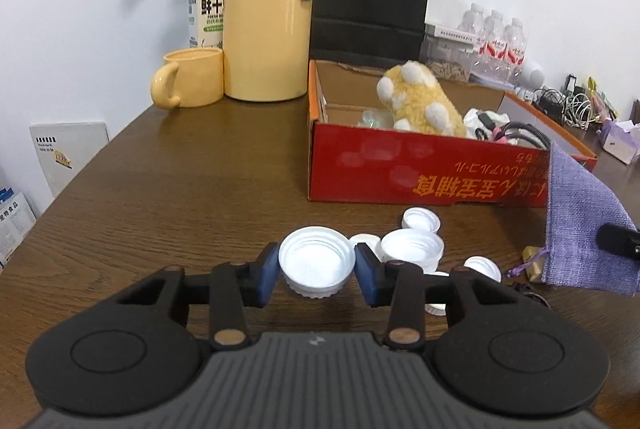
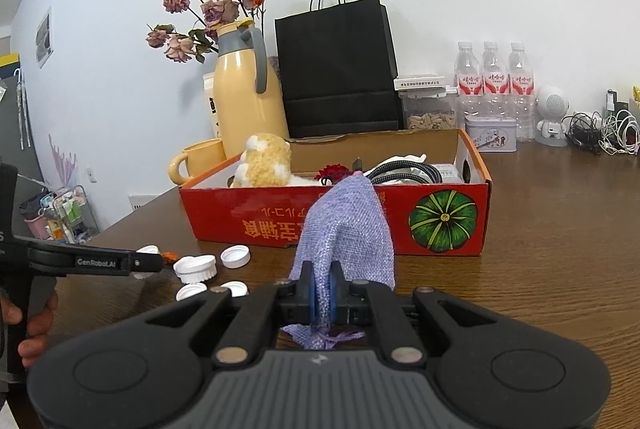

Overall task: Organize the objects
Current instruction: 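Grasp a large white bottle cap with the left gripper while the right holds the cloth, then carry the cap and cloth bag into the box and open both grippers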

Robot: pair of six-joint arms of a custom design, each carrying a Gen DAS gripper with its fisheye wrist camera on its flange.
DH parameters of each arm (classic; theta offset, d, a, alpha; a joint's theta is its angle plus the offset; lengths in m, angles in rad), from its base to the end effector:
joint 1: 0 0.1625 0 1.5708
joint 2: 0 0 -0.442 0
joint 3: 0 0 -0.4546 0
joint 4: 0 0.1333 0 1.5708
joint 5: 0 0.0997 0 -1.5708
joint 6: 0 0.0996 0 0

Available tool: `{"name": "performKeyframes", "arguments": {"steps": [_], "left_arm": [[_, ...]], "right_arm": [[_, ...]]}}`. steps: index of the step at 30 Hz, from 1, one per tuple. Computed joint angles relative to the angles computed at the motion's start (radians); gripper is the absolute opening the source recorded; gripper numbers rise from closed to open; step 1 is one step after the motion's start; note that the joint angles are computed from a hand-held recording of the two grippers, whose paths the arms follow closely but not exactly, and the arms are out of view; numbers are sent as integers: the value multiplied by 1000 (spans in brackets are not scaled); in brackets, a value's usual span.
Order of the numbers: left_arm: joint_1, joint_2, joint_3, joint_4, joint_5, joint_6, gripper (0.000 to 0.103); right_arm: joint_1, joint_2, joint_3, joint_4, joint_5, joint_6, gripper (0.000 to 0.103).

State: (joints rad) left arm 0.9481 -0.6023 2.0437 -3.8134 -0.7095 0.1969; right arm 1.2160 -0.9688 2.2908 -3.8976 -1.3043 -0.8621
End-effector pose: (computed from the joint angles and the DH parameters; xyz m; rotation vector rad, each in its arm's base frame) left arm -0.1446 -0.5595 -0.0114 0.4884 2.2085 -1.1345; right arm -0.0230 -0.5213 0.1188 0.7921 -2.3342 1.2966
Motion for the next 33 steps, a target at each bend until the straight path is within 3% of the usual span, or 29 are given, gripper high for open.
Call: {"name": "performKeyframes", "arguments": {"steps": [17, 33], "left_arm": [[-75, 12, -3, -97, -32, 82, 41], [-96, 85, -199, -110, -110, 188, 41]], "right_arm": [[9, -38, 23, -10, 43, -13, 6], [105, -25, -107, 45, 45, 8, 6]]}}
